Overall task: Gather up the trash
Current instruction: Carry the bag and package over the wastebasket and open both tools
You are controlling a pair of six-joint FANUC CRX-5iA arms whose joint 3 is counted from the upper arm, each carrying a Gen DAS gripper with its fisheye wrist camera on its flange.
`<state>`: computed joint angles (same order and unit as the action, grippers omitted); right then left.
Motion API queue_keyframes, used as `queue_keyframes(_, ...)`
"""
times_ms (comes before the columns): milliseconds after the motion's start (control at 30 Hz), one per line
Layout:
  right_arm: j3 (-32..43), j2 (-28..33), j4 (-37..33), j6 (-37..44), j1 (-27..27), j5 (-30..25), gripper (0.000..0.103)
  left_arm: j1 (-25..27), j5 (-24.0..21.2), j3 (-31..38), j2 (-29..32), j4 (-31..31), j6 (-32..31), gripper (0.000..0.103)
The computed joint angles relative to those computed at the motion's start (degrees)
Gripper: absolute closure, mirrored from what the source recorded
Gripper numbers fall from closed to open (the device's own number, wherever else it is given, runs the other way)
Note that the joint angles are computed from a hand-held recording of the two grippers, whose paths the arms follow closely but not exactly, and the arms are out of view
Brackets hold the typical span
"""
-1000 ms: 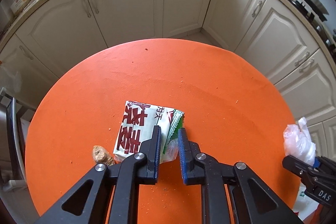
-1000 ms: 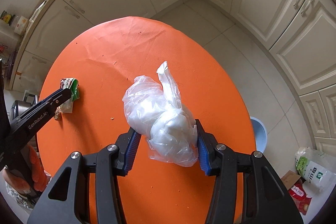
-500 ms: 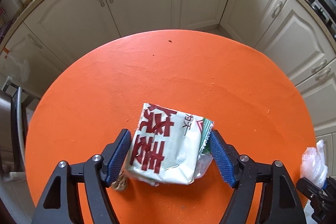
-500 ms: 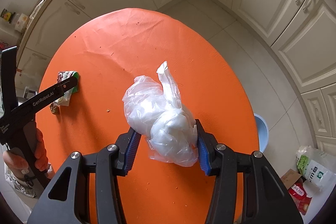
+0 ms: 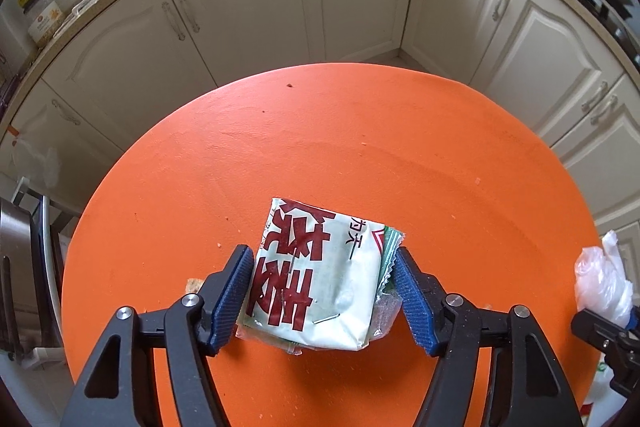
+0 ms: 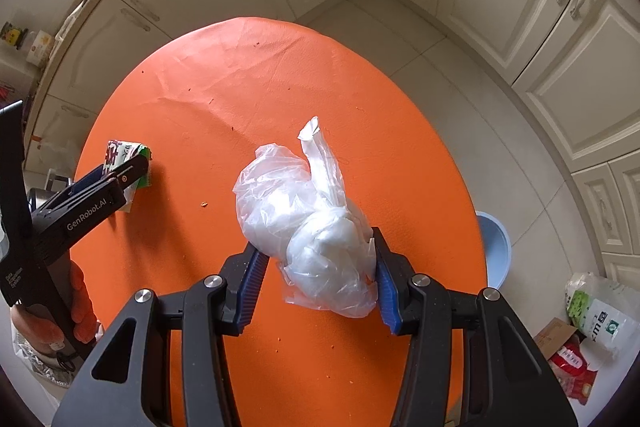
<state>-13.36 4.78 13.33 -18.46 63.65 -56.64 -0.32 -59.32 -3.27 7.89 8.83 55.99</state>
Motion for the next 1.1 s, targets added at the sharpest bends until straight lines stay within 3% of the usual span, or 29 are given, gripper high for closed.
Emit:
queue_keyframes(300, -1.98, -3.77, 3.89, -7.45, 5.44, -4.69, 0.054, -1.81, -0.35, -5.15, -7.51, 2.28, -4.51, 0.038)
queue_keyframes(667, -9.0, -12.52, 8.33, -25.95, 17.19, -14.07, 0.054, -6.92, -1.36, -13.03, -19.33, 2.46, -8.1, 0.038)
queue_keyframes(900, -15.16, -19.01, 8.37, -42.26, 28.19, -20.87, 0.054, -16.41, -2.53, -15.85, -24.22, 1.5, -7.52, 0.038)
queue_keyframes(1100, -21.43, -25.5, 5.16, -60.36, 39.63, -25.21, 0.054, -25.25, -2.54, -16.2, -23.68, 0.21, -6.73, 0.038)
